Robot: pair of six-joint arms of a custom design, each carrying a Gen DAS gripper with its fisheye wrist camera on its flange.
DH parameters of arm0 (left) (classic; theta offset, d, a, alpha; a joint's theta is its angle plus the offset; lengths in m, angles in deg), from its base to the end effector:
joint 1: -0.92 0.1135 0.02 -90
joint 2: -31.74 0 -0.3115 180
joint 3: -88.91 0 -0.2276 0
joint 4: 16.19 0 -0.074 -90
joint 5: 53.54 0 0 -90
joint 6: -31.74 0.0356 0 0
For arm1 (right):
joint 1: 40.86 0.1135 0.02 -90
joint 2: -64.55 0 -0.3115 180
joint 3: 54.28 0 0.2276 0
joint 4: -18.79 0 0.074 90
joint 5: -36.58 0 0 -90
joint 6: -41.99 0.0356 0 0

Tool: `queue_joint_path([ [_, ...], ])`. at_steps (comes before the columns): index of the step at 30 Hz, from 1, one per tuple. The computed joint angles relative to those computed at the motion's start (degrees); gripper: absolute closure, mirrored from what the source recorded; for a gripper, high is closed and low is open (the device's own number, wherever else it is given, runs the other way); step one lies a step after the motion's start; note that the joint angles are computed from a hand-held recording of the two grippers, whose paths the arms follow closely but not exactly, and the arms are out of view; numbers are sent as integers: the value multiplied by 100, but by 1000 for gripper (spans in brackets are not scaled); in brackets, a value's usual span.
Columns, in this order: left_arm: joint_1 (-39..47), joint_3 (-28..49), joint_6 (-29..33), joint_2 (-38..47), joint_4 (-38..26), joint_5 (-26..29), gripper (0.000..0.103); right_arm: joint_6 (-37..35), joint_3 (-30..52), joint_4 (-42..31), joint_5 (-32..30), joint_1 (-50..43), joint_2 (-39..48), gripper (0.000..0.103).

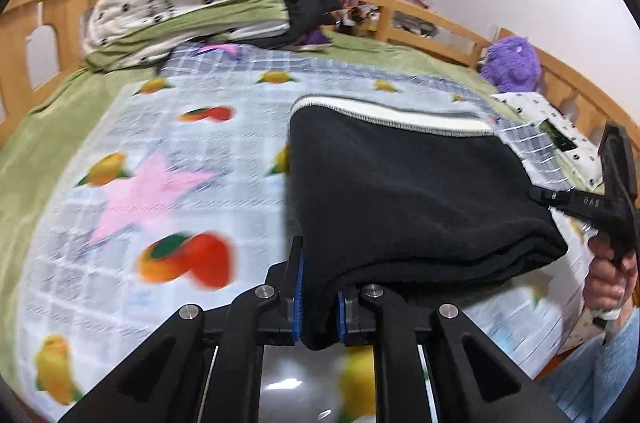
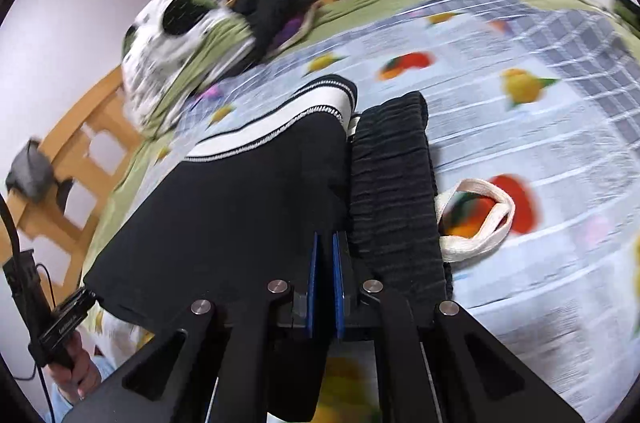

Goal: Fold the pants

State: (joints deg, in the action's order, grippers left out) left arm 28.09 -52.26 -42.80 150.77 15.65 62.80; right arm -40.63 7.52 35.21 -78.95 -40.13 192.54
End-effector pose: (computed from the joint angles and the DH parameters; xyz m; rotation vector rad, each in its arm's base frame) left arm 0.2566 0.1139 0.0824 -0.0311 2.3115 -0.1837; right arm 0.3719 0.0201 0.0697 -0.0598 2.4147 0.6063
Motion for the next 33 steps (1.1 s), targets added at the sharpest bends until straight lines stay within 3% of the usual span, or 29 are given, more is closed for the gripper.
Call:
queue_joint_path([
  [5,586,180,639,341,-644,460,85,71,-94,271,986,768,-213,86],
  [7,698,67,665,447,-426,566,81,58,258,-143,1002,832,-172,72],
  [10,763,-187,630,611,216,579,66,29,1141,-1067,1390,1012,241,70],
  [11,775,-197,631,677,307,583,65,34,1353,-1280,1594,1096,396,76],
  [13,735,-90,602,785,225,570,66,-32,1160,-946,1612,1169,357,93],
  [15,801,-24,757,751,-21,808,79,-24,758,-480,1309,1033,73,94],
  [18,831,-162,1113,592,-104,1098,81,149,177,161,631,593,-447,94],
  [20,693,-282,1251,623,92,1017,80,-34,271,-72,868,490,-488,94],
  [23,512,-524,1341,554,398,800,77,-94,883,-757,1186,410,124,93],
  [29,945,-280,1726,-6,-991,1132,77,-171,185,23,1229,418,-279,94],
  [33,1092,-323,1843,-210,-1166,1224,77,-153,314,-78,1456,436,-22,94],
])
